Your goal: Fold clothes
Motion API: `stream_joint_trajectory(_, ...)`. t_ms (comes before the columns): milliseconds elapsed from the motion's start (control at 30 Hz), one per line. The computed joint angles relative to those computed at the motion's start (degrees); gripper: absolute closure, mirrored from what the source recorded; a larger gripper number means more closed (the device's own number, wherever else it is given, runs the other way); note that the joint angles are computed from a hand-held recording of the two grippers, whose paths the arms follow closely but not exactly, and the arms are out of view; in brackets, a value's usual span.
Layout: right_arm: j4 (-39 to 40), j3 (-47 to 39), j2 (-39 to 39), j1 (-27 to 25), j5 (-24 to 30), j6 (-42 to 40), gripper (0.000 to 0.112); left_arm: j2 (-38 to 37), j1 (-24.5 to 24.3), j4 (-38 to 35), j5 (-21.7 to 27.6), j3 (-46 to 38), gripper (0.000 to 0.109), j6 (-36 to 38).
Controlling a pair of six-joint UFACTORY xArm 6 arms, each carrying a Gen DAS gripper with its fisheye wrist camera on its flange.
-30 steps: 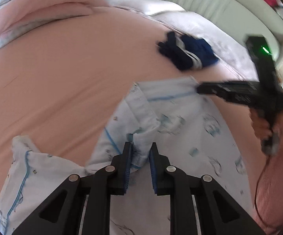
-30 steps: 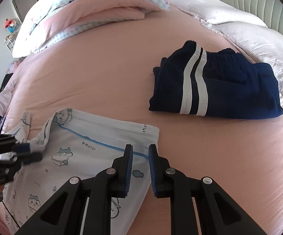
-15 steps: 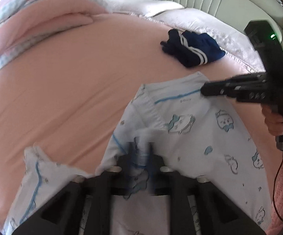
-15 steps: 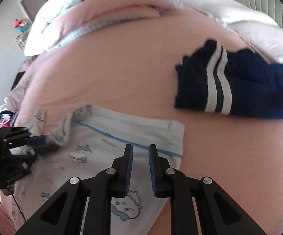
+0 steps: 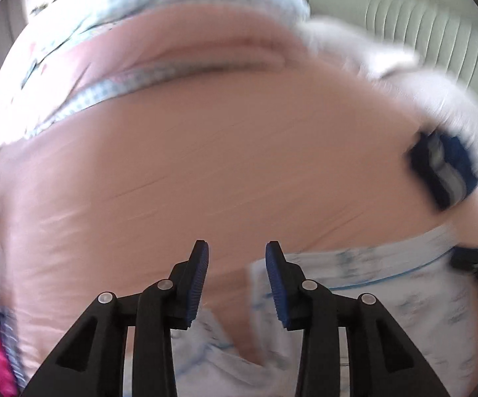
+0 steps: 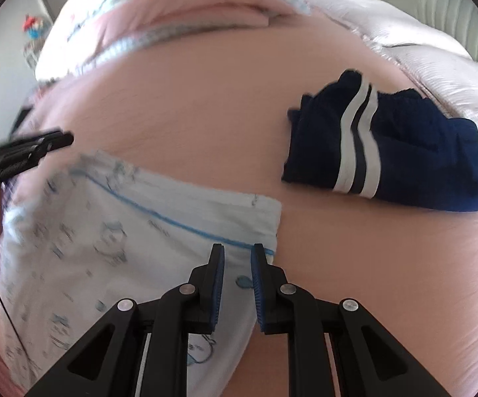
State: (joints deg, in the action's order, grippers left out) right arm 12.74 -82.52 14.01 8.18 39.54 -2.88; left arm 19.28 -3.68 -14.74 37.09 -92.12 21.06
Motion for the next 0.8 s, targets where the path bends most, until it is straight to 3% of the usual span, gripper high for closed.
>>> stream_joint_trajectory(67, 3.7, 0.7, -0.8, 0.1, -2.4, -2.7, 0.096, -4.6, -1.2, -5.8, 0.5, 6.1, 0.076, 7.3)
stream_joint_trajectory(200, 5.9, -0.5, -0.1, 1.3, 0.3, -5.9, 0.096, -12.3, -4.9, -5.1, -1.1, 18.3, 0.076, 12.7)
stream_joint_trajectory(267, 4.4, -1.2, 0.9, 1.7, 2.0, -4.4, 0.096, -15.3, -5.5, -5.1, -1.1, 22.6, 0.076, 11.5)
stream_joint_trajectory(400, 0.9, 2.9, -2.5, 3.1, -0.4, 0.0, 0.096, -22.3, -5.6, -4.8, -0.4, 30.1, 0.076, 7.8)
stream_joint_trajectory(667, 9.1, 23.0, -19.0, 10.4, -1.0, 2.3, 0.096, -36.9, -5.0, 6.1, 9.4, 41.5, 0.076, -6.2)
stream_joint_trajectory(800, -4.4, 30.8, -25.8, 17.0, -4.3, 12.5, 0.092, -44.4, -3.6, 11.5, 11.1, 48.2, 0.076, -12.0)
